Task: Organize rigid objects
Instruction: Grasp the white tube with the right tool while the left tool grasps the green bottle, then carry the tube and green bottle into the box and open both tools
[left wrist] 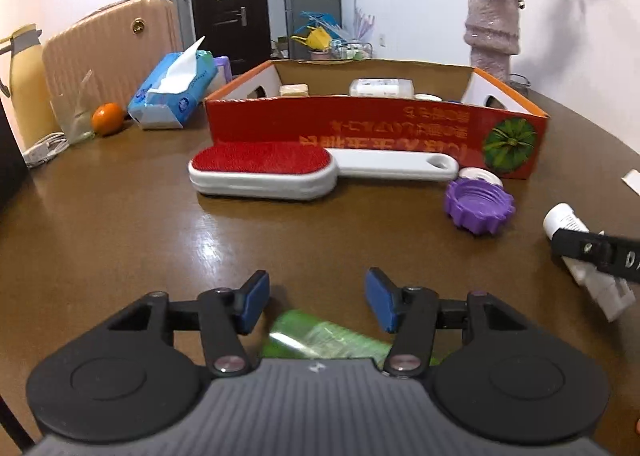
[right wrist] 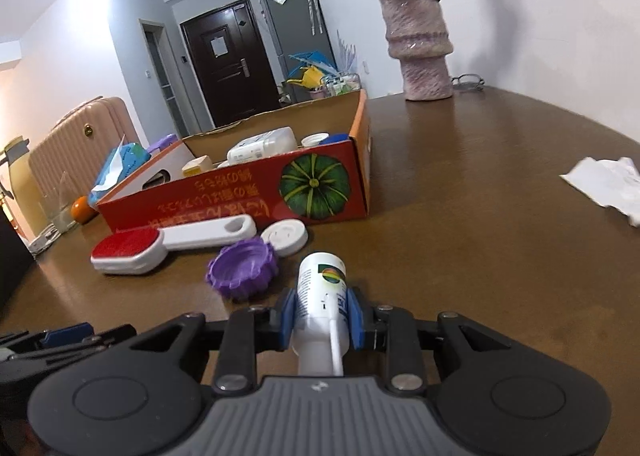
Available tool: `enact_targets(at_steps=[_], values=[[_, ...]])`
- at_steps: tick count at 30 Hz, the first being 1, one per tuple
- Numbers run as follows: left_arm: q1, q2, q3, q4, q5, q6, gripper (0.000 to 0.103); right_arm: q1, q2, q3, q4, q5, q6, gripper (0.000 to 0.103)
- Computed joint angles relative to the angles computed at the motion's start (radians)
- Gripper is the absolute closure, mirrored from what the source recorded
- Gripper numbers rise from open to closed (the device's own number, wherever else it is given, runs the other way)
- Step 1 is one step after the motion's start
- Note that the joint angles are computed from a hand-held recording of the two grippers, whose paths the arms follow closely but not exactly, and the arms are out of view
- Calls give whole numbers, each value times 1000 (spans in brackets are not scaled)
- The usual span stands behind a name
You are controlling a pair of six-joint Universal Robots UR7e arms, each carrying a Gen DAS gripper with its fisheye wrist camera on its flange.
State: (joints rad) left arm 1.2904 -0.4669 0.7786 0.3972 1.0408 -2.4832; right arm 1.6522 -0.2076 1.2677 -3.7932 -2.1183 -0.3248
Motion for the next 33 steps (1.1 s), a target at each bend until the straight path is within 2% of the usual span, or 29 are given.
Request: enact_targets(at_steps=[1,2,4,7,11,13,15,17,18,19,20,21,22,24,29,33], values=[[-1,-14,27,-12,1,2,44,4,0,12,-18,-7,-4,76],[-2,-26,53,-25,-2,1,30,9,0,26,-38,-9,-9,76],[-1,-52,102,-53,1,-5,15,18,-1,49,-68,-18,-21,76],[0,-100,192,-143,3,20,8,34,-3,84,-111,-24,-36,76],[-5,-190,332,-282,-14,55,7,53,-6,119,-155,-27,-53,76],[-2,-253,401,-299,9,0,3,62,-10,136,-172,-29,-61,76],[-7,-307,461,-302,-23,-80,3,72,-14,158,-193,-29,-71,76],[-7,-341,497,-261,-36,-213,4,78,-15,177,-207,-23,-69,76],[-7,-345,500,-222,-31,-256,5,79,-15,185,-207,-19,-64,76],[-9,-341,498,-198,-35,-264,14,80,-16,191,-204,-15,-60,76],[-11,-336,504,-190,-42,-252,32,81,-14,195,-200,-12,-57,76],[-15,-327,504,-184,-61,-237,37,82,-15,200,-196,-8,-57,76],[-13,-324,505,-178,-51,-238,53,84,-15,206,-197,-5,-60,76],[-16,-319,512,-199,-70,-221,69,86,-19,227,-209,7,-65,76],[-4,-282,434,-138,-50,-212,72,84,-31,263,-239,7,-55,76],[11,-262,397,-125,-17,-119,71,73,-36,271,-233,4,-37,76]])
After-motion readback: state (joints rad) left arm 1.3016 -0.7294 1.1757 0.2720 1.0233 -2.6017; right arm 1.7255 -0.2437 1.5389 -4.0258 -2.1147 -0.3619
